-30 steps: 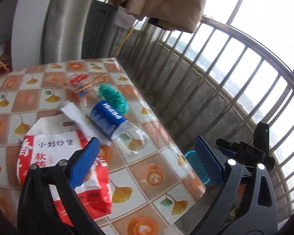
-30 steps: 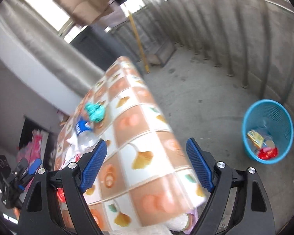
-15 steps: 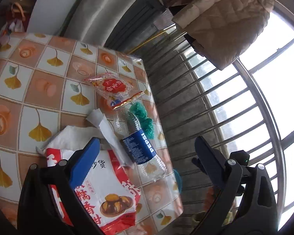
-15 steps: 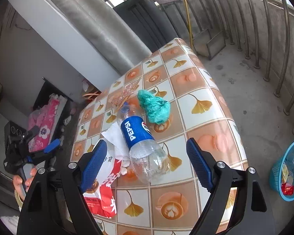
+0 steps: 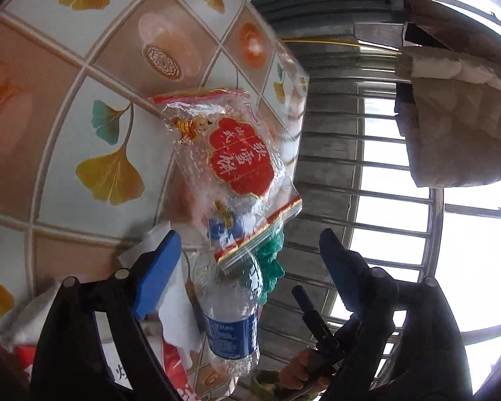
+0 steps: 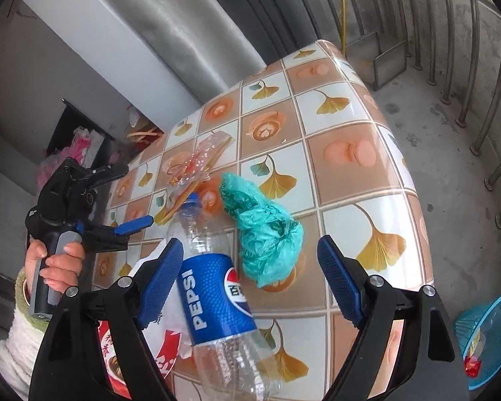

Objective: Collect trash
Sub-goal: 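Grasp the clear red-label bag with the left tool while the right tool grasps the green bag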

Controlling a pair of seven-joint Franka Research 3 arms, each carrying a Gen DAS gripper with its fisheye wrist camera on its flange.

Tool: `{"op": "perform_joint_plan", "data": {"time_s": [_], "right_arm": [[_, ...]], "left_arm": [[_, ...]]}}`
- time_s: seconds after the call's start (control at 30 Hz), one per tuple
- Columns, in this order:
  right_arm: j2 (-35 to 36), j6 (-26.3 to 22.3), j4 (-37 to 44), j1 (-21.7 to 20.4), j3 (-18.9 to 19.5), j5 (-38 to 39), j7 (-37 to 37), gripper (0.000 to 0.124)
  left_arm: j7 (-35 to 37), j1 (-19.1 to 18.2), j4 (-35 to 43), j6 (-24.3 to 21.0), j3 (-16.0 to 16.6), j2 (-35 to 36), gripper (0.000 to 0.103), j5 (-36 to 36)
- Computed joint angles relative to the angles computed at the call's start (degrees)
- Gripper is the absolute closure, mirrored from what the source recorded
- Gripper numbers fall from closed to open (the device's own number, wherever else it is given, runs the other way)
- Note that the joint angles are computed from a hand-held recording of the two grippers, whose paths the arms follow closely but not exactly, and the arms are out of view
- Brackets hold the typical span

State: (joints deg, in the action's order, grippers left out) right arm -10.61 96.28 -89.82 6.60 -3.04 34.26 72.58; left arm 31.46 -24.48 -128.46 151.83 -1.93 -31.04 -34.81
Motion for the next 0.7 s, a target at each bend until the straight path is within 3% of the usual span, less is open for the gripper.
{"op": "perform_joint_plan", "data": {"time_s": [0.2, 0.4, 0.57, 0.7], "right_arm": [[4.5, -0.1, 2.4, 0.7, 1.2, -1.2, -1.2, 0.043], [6.6, -0.7, 3.5, 1.2, 2.0, -1.6, -3.1, 0.046], [8.0, -0.9, 4.4, 1.8, 2.8, -3.3, -3.7, 0.056], [8.7, -1.2, 4.6, 2.2, 3.3, -4.7, -3.7, 0.068]], "left_arm": [[2.7, -0.8, 0.8, 1.6, 1.5, 4.1, 0.045, -4.0], [4.8, -1.1, -1.0, 4.6, 1.4, 4.0, 0.064, -8.0], [7.6, -2.3, -1.8, 6.7, 2.0, 3.6, 0.085, -10.9], [8.7, -2.5, -2.4, 8.1, 2.0, 3.2, 0.095, -11.6]]}}
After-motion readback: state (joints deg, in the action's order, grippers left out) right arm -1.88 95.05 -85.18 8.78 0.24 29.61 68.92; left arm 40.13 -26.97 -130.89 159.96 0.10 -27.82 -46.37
